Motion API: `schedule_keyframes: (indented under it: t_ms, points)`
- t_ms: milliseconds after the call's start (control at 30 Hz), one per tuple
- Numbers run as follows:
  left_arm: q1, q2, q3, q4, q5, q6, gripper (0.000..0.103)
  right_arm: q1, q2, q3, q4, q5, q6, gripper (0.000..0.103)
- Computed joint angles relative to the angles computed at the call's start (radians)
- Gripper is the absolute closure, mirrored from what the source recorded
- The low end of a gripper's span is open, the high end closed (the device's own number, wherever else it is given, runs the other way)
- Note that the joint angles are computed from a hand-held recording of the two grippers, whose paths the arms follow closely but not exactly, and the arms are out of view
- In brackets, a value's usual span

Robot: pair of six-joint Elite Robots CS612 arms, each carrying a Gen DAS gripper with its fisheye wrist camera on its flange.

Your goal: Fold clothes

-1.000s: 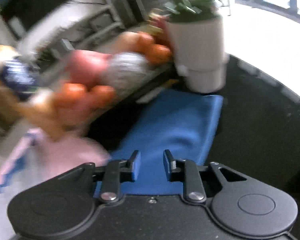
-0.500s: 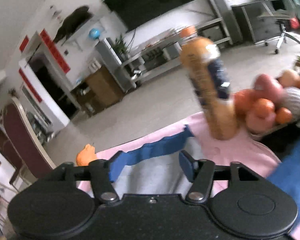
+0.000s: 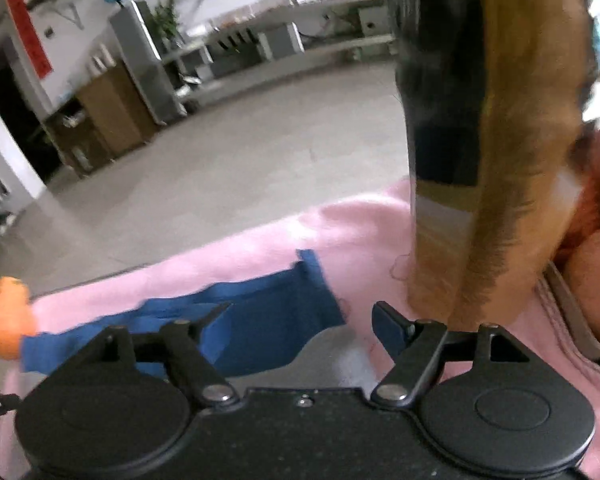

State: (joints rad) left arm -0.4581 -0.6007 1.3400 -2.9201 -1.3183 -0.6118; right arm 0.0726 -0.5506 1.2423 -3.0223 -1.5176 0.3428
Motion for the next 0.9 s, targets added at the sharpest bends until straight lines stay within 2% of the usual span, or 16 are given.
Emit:
schedule_keyframes:
  t_ms: [33, 67, 100, 133, 167, 200, 267, 333, 400, 433, 500, 533, 600, 767, 833, 900]
  points:
    - [0.001, 0.010, -0.010, -0.009, 0.000, 0.006, 0.049, 0.001, 0.011, -0.015, 0.014, -0.007, -0.013, 0.030]
    - [-0.002, 0.015, -0.016, -0.020, 0.007, 0.022, 0.068, 0.003, 0.022, -0.028, 0.026, -0.015, -0.027, 0.037]
    - [-0.005, 0.020, -0.021, -0.031, 0.015, 0.043, 0.078, 0.005, 0.029, -0.040, 0.043, -0.020, -0.043, 0.044]
    - [-0.010, 0.021, -0.024, -0.037, 0.019, 0.063, 0.091, 0.009, 0.034, -0.045, 0.049, -0.040, -0.060, 0.060]
    - [-0.022, 0.019, -0.028, -0.020, 0.064, 0.087, 0.093, 0.020, 0.035, -0.046, 0.044, -0.086, -0.083, 0.079]
    - [-0.042, 0.020, -0.031, -0.011, 0.148, 0.119, 0.093, 0.030, 0.035, -0.048, 0.044, -0.123, -0.112, 0.081]
    - [-0.081, 0.026, -0.029, -0.041, 0.321, 0.202, 0.093, 0.061, 0.033, -0.028, -0.050, -0.237, -0.204, 0.090]
    - [-0.099, 0.039, -0.032, -0.064, 0.408, 0.255, 0.093, 0.090, 0.041, -0.017, -0.157, -0.350, -0.301, 0.095]
    - [-0.114, 0.054, -0.039, -0.076, 0.483, 0.301, 0.092, 0.113, 0.061, -0.021, -0.252, -0.453, -0.385, 0.095]
    - [-0.114, 0.062, -0.051, -0.038, 0.492, 0.292, 0.091, 0.126, 0.070, -0.027, -0.280, -0.504, -0.425, 0.095]
    - [-0.115, 0.080, -0.079, 0.052, 0.513, 0.261, 0.088, 0.129, 0.086, -0.046, -0.211, -0.531, -0.441, 0.095]
    - [-0.123, 0.092, -0.088, 0.056, 0.555, 0.286, 0.087, 0.129, 0.088, -0.054, -0.145, -0.528, -0.430, 0.095]
    - [-0.133, 0.091, -0.090, 0.092, 0.598, 0.290, 0.083, 0.134, 0.090, -0.059, -0.115, -0.541, -0.433, 0.089]
    - [-0.141, -0.038, 0.053, 0.170, 0.605, 0.129, 0.078, 0.129, -0.019, 0.070, -0.122, -0.454, -0.320, 0.046]
    - [-0.147, -0.105, 0.141, 0.147, 0.590, 0.087, 0.071, 0.122, -0.100, 0.168, -0.140, -0.371, -0.209, 0.043]
    - [-0.157, -0.176, 0.238, 0.101, 0.555, 0.066, 0.071, 0.093, -0.187, 0.286, -0.171, -0.254, -0.123, 0.040]
